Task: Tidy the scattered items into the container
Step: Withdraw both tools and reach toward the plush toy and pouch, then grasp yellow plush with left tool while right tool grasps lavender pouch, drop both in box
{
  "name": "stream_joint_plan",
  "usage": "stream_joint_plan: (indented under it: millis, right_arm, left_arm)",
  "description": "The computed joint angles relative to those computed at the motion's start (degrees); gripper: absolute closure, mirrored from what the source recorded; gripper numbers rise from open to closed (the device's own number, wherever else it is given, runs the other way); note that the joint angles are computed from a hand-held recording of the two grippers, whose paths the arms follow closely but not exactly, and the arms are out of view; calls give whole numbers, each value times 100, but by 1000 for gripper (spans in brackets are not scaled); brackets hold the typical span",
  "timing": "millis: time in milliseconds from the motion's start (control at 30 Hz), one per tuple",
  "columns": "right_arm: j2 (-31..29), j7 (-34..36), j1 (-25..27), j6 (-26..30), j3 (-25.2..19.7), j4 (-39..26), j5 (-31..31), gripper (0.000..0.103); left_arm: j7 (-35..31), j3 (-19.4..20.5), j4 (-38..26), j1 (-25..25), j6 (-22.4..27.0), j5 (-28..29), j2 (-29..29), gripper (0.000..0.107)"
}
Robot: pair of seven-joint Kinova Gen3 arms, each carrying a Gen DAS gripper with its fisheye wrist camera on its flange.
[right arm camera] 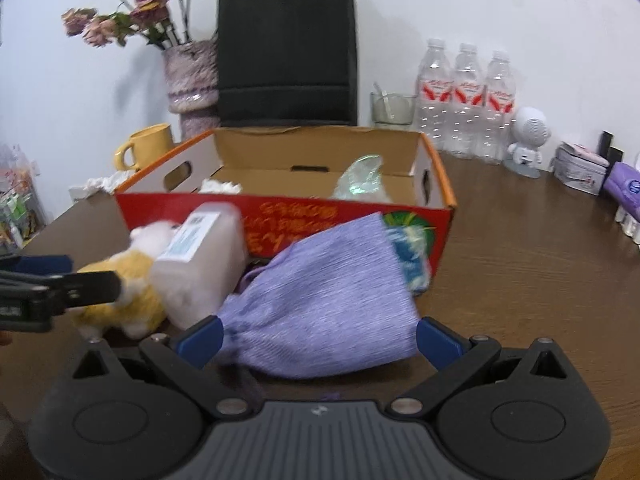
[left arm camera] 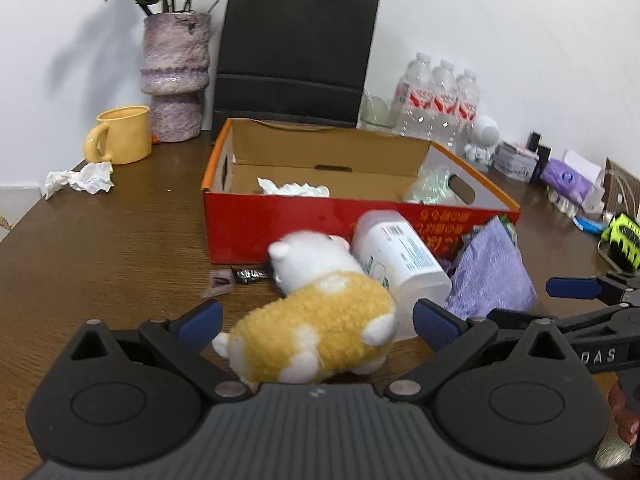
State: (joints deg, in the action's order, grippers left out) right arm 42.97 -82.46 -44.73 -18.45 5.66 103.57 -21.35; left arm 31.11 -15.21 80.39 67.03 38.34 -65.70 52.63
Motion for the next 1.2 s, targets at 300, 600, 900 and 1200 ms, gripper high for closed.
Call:
stream_joint_plan:
  millis: [300,600,900,1200]
  right_arm:
    - [345,344,-530,229,438,-442,-79,3]
    - [500,382,-195,65,3,-547,240,52]
    - [455,358,140,-608,-488,-165,595,75]
    - [377,528,132,-1307,-640,267,399,79]
  left_arm:
    - [-637,10,-280,-234,-214,202,211,4]
    - [-215,-532,-78,-5,-799,143,360,13]
    - [500,-961,206,423,-929,-298,433,25]
    - [1040,-665,289,470,-501,-800,386,26]
